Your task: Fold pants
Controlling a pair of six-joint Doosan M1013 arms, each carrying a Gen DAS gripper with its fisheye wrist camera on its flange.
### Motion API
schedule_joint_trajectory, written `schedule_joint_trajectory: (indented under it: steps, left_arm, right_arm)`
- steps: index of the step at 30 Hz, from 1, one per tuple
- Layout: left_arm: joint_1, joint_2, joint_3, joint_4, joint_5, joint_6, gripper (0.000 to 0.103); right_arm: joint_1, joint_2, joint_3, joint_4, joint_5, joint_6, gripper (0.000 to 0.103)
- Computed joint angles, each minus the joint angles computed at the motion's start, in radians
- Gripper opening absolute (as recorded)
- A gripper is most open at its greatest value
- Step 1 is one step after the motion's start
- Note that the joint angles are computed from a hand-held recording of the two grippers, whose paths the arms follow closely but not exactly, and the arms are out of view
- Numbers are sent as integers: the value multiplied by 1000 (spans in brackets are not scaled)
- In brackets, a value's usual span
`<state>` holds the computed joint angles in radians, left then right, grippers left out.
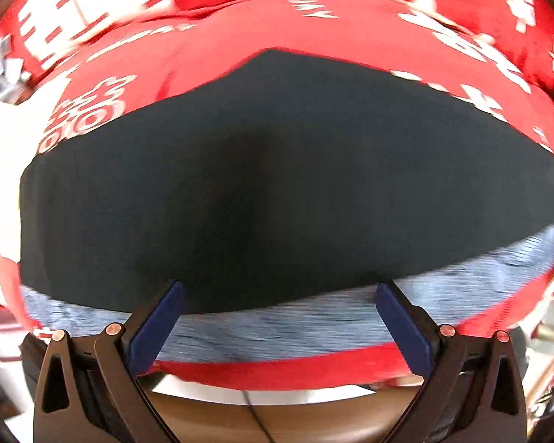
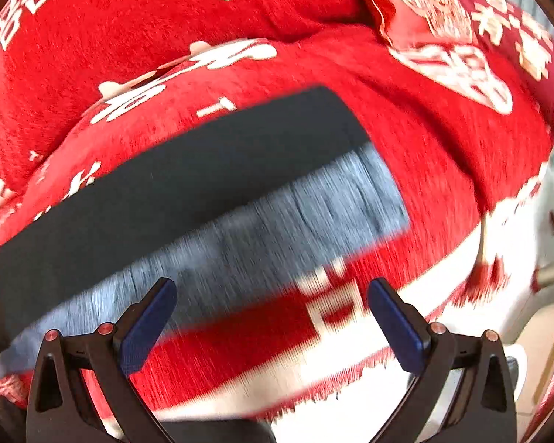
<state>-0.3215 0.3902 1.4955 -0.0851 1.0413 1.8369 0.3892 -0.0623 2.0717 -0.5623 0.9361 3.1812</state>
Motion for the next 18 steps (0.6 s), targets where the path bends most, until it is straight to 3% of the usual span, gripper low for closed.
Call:
schedule_joint_trajectory:
  steps: [4, 8, 10, 13, 18]
  left_arm:
    - [-79, -13, 14, -1, 7, 33, 103]
    - [-147, -4, 11, 58, -10, -23, 103]
    - [-162, 9, -6, 39, 7, -47, 103]
    - [-187, 28, -33, 42, 8, -91, 103]
    - [-234, 56, -67, 113, -9, -216, 103]
  right_arm:
    - [5, -23, 70, -23, -127, 43, 103]
    - [7, -23, 108, -134, -289, 115, 103]
    - [1, -9, 109, -180, -328, 116, 103]
    - [-2, 10, 98, -251, -326, 153, 103]
    - [-67, -10, 125, -376, -430, 267, 103]
